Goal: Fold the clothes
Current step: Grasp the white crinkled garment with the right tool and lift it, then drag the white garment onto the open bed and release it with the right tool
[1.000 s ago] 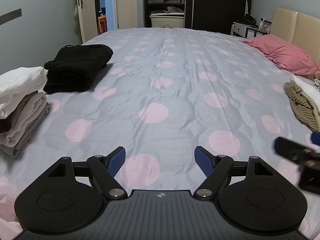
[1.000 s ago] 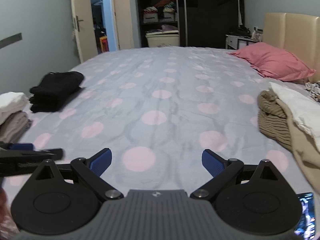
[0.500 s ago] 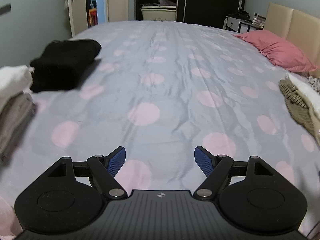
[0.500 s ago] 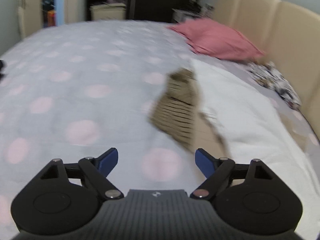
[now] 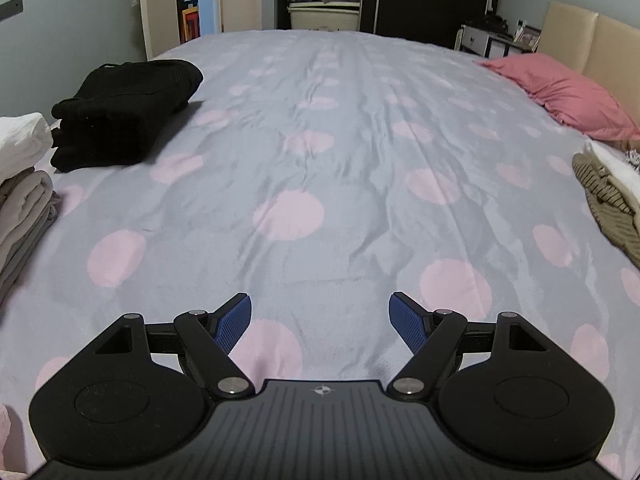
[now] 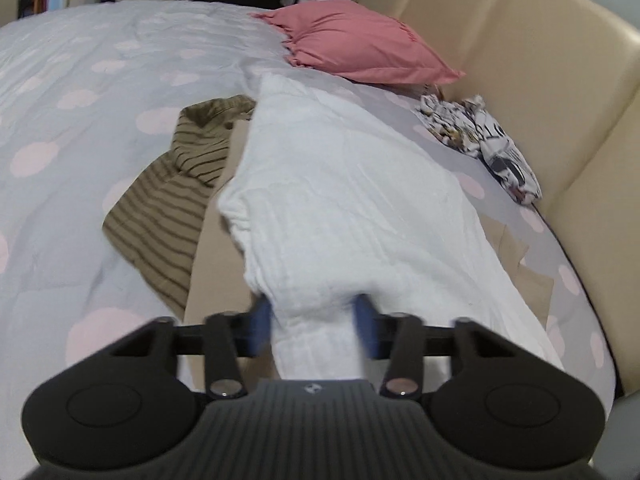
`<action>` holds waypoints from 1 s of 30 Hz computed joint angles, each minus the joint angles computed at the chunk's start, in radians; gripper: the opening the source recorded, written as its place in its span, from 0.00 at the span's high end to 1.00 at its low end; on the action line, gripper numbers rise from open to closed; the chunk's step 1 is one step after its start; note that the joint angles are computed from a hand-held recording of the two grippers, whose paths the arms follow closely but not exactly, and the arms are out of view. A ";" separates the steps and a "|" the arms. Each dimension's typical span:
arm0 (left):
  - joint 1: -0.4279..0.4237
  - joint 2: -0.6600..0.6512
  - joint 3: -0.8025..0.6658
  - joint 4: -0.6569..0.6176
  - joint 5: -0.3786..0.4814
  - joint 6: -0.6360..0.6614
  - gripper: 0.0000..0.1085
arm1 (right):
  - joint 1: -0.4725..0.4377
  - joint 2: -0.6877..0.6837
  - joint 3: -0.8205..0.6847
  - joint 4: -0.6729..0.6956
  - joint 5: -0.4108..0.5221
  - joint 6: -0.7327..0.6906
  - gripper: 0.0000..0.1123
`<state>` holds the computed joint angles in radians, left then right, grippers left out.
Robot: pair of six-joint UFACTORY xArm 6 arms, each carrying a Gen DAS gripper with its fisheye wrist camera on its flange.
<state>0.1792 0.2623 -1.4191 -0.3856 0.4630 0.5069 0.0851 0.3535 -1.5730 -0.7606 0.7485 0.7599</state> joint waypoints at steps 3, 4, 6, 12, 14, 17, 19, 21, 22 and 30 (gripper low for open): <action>-0.004 0.004 -0.002 -0.010 0.007 0.019 0.30 | -0.011 0.010 -0.023 0.010 0.003 0.026 0.92; -0.005 0.006 -0.004 -0.014 0.011 0.024 0.30 | -0.014 0.000 -0.017 0.011 -0.013 0.038 0.93; -0.006 0.006 -0.004 -0.027 0.018 0.041 0.30 | -0.015 -0.015 -0.013 -0.009 -0.037 0.069 0.93; -0.006 -0.008 0.009 -0.078 0.028 0.095 0.31 | 0.011 -0.060 -0.025 -0.015 -0.132 0.089 0.94; -0.004 -0.018 0.017 -0.102 0.031 0.116 0.33 | 0.029 -0.065 -0.032 -0.002 -0.182 0.053 0.94; -0.002 -0.031 0.022 -0.133 0.038 0.145 0.35 | 0.070 -0.061 -0.064 0.101 -0.262 -0.024 0.94; 0.000 -0.047 0.032 -0.163 0.032 0.169 0.35 | 0.105 -0.048 -0.100 0.186 -0.300 -0.094 0.94; 0.002 -0.064 0.042 -0.195 0.023 0.196 0.35 | 0.146 -0.028 -0.140 0.316 -0.339 -0.204 0.94; 0.003 -0.072 0.047 -0.211 0.019 0.210 0.35 | 0.166 -0.018 -0.153 0.383 -0.360 -0.259 0.94; 0.032 -0.127 0.070 -0.265 -0.042 0.267 0.35 | 0.373 0.121 -0.388 1.056 -0.288 -0.849 0.94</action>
<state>0.2115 0.1358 -1.3491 -0.6510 0.4209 0.7741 0.4583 0.4745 -1.9605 0.2951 0.4607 -0.0894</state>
